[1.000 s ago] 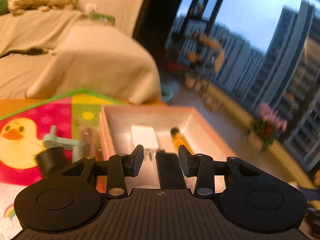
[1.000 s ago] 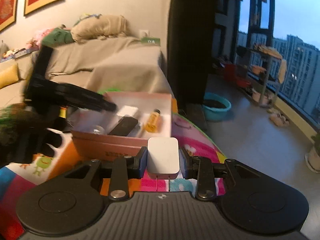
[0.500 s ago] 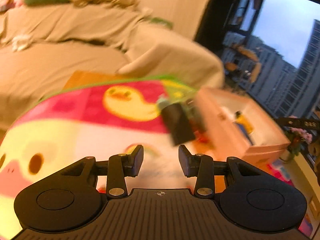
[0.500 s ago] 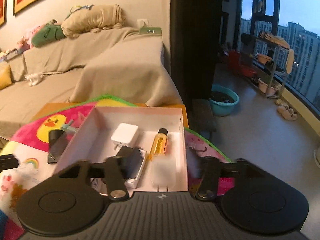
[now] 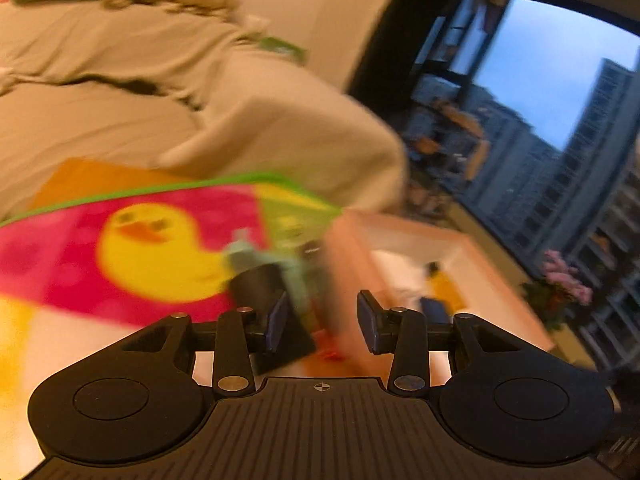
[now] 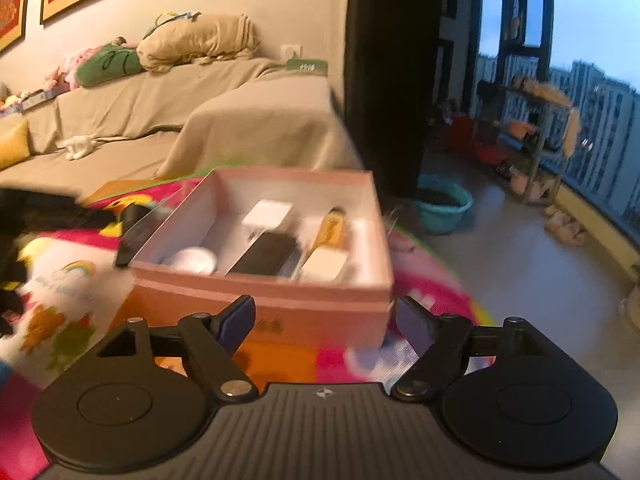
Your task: Organize rigid objects
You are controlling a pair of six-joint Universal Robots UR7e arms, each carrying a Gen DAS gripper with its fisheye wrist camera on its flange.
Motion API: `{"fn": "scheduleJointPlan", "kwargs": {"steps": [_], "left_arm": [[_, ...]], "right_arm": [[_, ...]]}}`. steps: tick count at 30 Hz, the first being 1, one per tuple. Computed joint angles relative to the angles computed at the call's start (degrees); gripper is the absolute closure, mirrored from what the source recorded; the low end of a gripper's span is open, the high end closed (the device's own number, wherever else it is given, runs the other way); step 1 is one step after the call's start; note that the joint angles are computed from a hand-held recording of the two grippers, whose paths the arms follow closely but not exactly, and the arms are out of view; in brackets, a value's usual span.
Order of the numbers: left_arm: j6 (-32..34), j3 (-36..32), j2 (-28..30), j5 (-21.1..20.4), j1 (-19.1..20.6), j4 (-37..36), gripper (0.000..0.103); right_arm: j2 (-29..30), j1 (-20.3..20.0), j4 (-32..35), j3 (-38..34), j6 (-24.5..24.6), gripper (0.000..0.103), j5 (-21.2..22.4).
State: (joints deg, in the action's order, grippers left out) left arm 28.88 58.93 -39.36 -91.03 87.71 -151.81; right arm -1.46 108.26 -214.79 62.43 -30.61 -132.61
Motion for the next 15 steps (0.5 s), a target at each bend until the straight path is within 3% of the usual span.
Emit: {"fn": "scheduleJointPlan", "kwargs": {"steps": [2, 5, 8, 10, 11, 15], "left_arm": [[1.14, -1.64, 1.54, 1.72, -0.88, 0.74, 0.061], [2.79, -3.91, 4.16, 8.66, -2.48, 0.08, 0.061], [3.93, -5.09, 5.38, 10.17, -2.90, 0.72, 0.061], [4.58, -4.92, 5.22, 10.21, -2.81, 1.13, 0.074], [4.49, -5.37, 5.22, 9.77, -2.61, 2.50, 0.088], [2.81, -5.23, 3.83, 4.55, -1.01, 7.64, 0.088]], "right_arm": [[0.39, -0.31, 1.47, 0.33, 1.48, 0.025, -0.10], [1.54, -0.76, 4.59, -1.13, 3.94, 0.025, -1.43], [1.57, -1.18, 6.51, -0.96, 7.02, 0.025, -1.20], [1.53, -1.35, 6.29, -0.49, 7.59, 0.025, -0.80], [1.57, -1.42, 6.25, -0.37, 7.74, 0.025, -0.86], [1.37, -1.78, 6.58, 0.50, 8.90, 0.025, -1.28]]}}
